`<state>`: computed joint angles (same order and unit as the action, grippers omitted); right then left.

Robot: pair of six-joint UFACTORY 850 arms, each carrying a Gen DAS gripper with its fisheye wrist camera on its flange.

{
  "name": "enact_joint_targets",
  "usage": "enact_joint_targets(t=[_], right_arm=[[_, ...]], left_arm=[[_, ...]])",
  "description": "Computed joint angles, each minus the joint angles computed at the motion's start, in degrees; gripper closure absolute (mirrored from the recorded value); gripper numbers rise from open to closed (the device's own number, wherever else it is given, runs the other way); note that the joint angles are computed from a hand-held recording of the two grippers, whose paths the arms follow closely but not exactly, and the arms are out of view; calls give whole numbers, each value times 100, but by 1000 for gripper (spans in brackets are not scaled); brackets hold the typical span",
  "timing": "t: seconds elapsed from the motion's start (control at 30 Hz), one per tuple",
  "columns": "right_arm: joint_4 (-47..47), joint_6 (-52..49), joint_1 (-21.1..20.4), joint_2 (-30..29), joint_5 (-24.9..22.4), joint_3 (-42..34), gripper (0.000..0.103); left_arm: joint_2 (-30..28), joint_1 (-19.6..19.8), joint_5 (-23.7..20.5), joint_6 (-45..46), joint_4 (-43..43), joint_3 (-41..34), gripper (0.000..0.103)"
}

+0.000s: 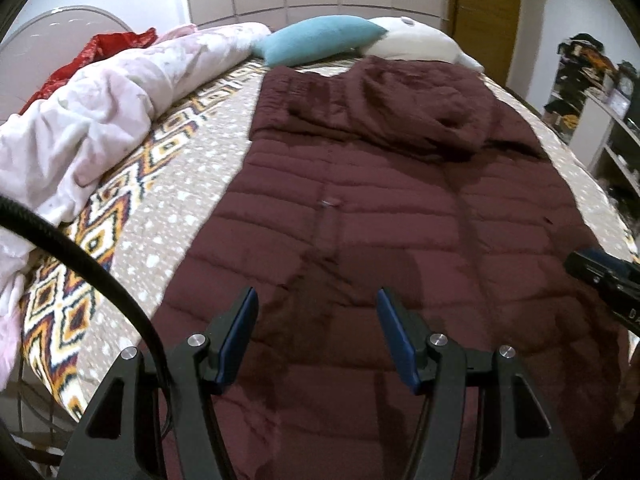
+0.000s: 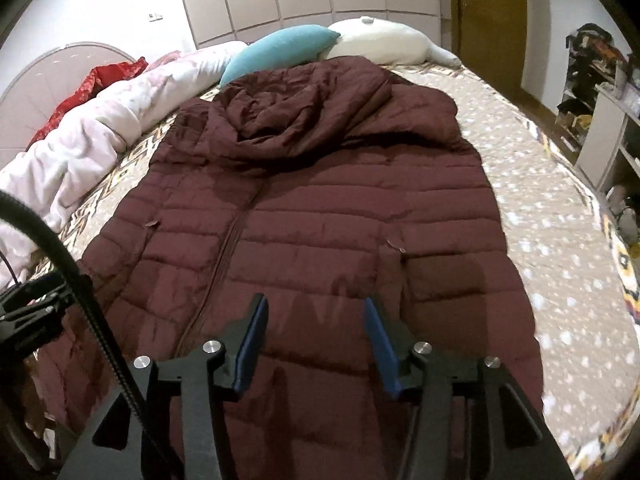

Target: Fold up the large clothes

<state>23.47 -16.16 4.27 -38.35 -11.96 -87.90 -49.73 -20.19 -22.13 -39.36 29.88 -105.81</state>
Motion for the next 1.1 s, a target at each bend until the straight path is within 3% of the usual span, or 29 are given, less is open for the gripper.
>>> enact_joint_targets(t=[0.13, 0.47, 0.6, 0.7, 1.1], right_arm=[[-289, 273, 10, 270, 158, 341, 46], [-1531, 1607, 35, 836, 377, 1128, 43], [-1582, 1691, 11, 1040, 432, 1429, 42], [-2411, 2479, -4, 1194, 475, 1652, 42], [-3320, 3576, -233, 1687, 554, 2354, 42]], left_arm=[[257, -95, 163, 203, -248, 374, 42], [822, -271, 378, -626, 578, 1155, 42], [1026, -262, 416, -1080, 982, 1449, 42], [1190, -245, 441, -1485, 1343, 1683, 42], [1684, -130, 354, -3244, 2959, 2344, 42]])
